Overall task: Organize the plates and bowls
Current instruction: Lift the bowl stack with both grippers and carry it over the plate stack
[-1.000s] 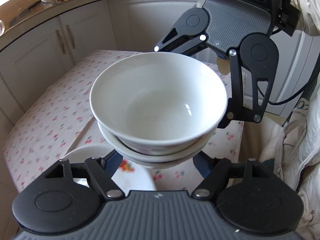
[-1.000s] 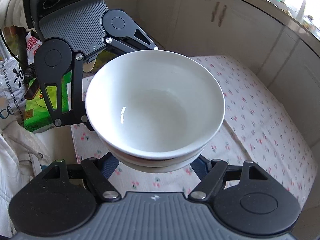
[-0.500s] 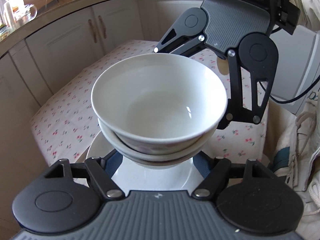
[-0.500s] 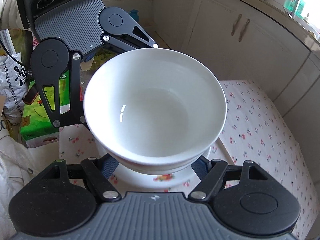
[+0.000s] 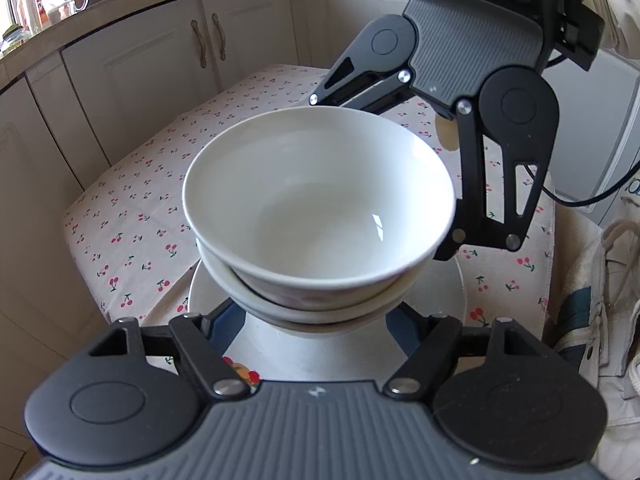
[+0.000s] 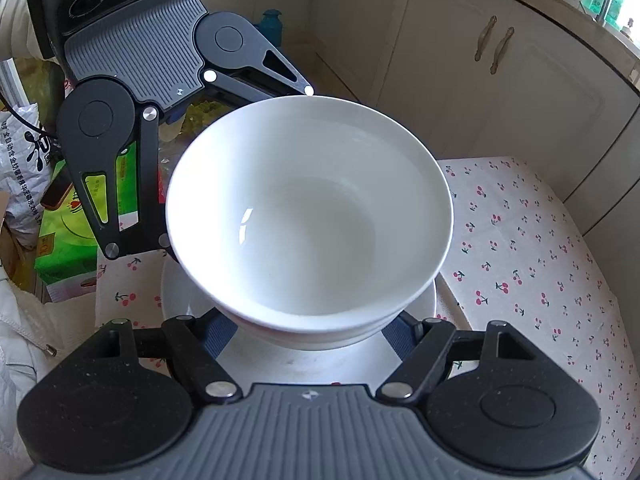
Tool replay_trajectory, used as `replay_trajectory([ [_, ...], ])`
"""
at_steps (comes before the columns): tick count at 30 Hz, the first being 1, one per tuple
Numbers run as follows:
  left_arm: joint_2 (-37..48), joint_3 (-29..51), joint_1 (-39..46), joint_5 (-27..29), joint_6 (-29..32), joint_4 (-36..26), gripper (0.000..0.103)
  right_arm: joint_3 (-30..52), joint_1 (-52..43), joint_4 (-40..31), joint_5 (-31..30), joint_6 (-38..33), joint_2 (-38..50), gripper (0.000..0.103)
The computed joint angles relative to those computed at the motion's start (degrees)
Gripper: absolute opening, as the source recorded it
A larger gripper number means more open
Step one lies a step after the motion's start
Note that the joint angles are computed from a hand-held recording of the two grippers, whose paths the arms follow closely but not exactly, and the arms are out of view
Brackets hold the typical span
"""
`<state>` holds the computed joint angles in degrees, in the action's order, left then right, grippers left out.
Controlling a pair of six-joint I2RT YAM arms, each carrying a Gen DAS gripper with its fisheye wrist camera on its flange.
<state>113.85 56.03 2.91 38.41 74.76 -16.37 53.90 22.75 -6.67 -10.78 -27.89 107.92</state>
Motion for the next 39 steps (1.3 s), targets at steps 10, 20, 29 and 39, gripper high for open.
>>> replay_trajectory([
  [10, 2.19, 1.69, 0.09, -0.19, -0.19, -1.16, 0.077, 1.98, -0.33, -0.27, -0.47, 0.34, 3.03, 0.081],
  [20, 4.58, 4.35, 0.05, 0.33, -0.16, -3.11, 0.077, 3.46, -1.52, -0.60, -1.74, 0.09, 5.22, 0.081],
  [29, 4.71, 4.20, 0.35, 0.73, -1.18, -3.08, 0.077, 3.51, -1.32, -0.49, -1.41, 0.64, 5.17, 0.082],
  [39, 5.21, 4.55, 0.68, 1.57, -1.31, -3.56, 0.077, 4.63, -1.10, -1.78, -0.82, 1.40, 5.54, 0.082],
])
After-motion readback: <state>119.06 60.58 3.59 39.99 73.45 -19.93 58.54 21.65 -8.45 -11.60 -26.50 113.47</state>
